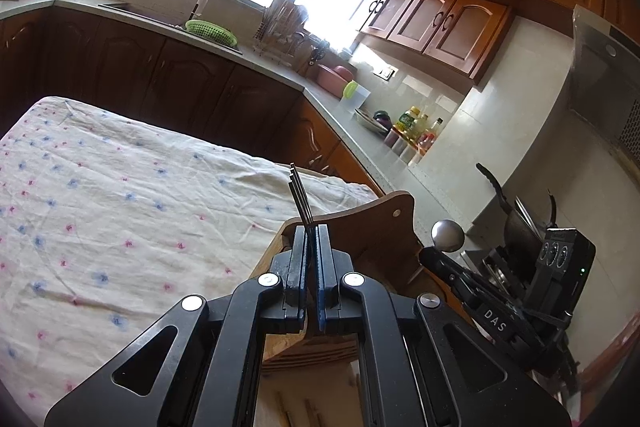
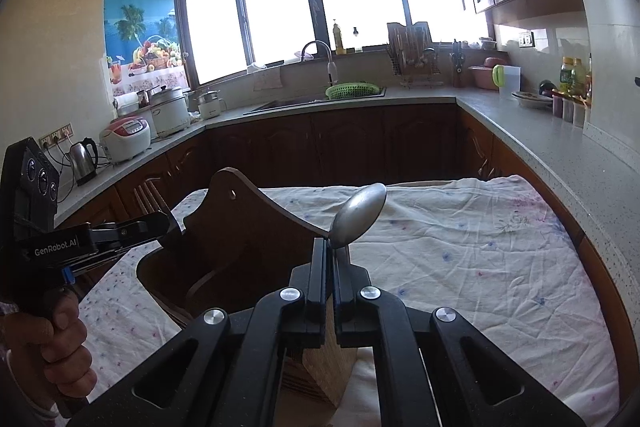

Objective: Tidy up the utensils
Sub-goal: 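Open both tools to drop the fork and spoon into the holder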

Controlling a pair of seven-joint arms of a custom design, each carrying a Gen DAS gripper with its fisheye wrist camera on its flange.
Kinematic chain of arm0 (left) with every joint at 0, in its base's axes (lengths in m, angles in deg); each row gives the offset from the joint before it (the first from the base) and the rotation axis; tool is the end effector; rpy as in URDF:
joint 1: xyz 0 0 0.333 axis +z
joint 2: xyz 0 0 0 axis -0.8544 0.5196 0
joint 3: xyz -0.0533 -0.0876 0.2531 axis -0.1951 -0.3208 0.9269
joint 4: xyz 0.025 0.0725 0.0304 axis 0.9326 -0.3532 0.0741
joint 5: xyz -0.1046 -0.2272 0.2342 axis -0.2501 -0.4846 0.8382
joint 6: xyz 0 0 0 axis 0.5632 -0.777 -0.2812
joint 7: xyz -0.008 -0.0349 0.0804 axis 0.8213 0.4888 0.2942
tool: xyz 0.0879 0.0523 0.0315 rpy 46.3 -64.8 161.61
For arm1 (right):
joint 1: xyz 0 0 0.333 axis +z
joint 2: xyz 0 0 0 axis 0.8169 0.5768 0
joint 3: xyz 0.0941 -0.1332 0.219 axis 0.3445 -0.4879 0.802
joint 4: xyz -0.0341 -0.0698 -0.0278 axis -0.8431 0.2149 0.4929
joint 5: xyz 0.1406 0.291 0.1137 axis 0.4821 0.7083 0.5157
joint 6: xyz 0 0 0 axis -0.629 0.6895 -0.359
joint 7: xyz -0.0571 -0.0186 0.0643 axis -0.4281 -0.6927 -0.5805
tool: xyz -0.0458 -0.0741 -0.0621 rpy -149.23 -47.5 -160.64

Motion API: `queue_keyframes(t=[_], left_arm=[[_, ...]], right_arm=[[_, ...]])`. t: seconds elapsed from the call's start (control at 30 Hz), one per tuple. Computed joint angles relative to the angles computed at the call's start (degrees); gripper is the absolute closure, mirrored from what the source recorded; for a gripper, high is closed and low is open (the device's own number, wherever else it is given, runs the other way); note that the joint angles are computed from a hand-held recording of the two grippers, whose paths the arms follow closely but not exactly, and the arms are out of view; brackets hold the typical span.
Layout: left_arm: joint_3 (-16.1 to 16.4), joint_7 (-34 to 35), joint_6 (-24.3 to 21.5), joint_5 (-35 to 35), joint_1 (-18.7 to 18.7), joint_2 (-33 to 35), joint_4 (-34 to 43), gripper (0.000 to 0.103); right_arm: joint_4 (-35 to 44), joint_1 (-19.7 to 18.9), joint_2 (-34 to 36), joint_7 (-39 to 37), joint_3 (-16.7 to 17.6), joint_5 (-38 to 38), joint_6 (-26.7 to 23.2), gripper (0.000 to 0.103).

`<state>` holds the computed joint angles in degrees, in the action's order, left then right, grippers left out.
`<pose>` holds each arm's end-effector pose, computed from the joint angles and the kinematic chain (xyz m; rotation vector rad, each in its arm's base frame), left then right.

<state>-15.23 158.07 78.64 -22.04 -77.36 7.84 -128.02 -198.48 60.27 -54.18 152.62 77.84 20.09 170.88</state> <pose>0.4639 -0.1585 0.6158 -1.6395 1.9218 -1.6620 0.3951 0.2780 0.6112 -1.5062 1.4376 -0.7150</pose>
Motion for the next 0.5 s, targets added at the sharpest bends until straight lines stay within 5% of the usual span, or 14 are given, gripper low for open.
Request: queue_keyframes(t=[0.23,0.3,0.43,0.5], left_arm=[[-0.93,-4.97,-0.33,5.31,0.99,0.17,0.38,0.099],[-0.68,-6.46,-0.87,6.32,0.93,-0.28,0.15,0.092],[-0.43,-8.79,1.1,7.99,0.41,-3.51,-2.63,0.047],[-0.05,-10.05,2.74,9.41,-0.27,-5.89,-4.87,0.037]], right_arm=[[-0.16,1.4,0.25,0.2,-1.61,3.03,1.3,0.095],[-1.13,1.5,-0.45,0.12,-2.03,5.01,2.26,0.093],[-4.3,-0.73,-4.23,1.31,-0.82,7.84,4.3,0.059],[-6.24,-2.72,-7.25,2.52,0.59,9.1,5.09,0.043]])
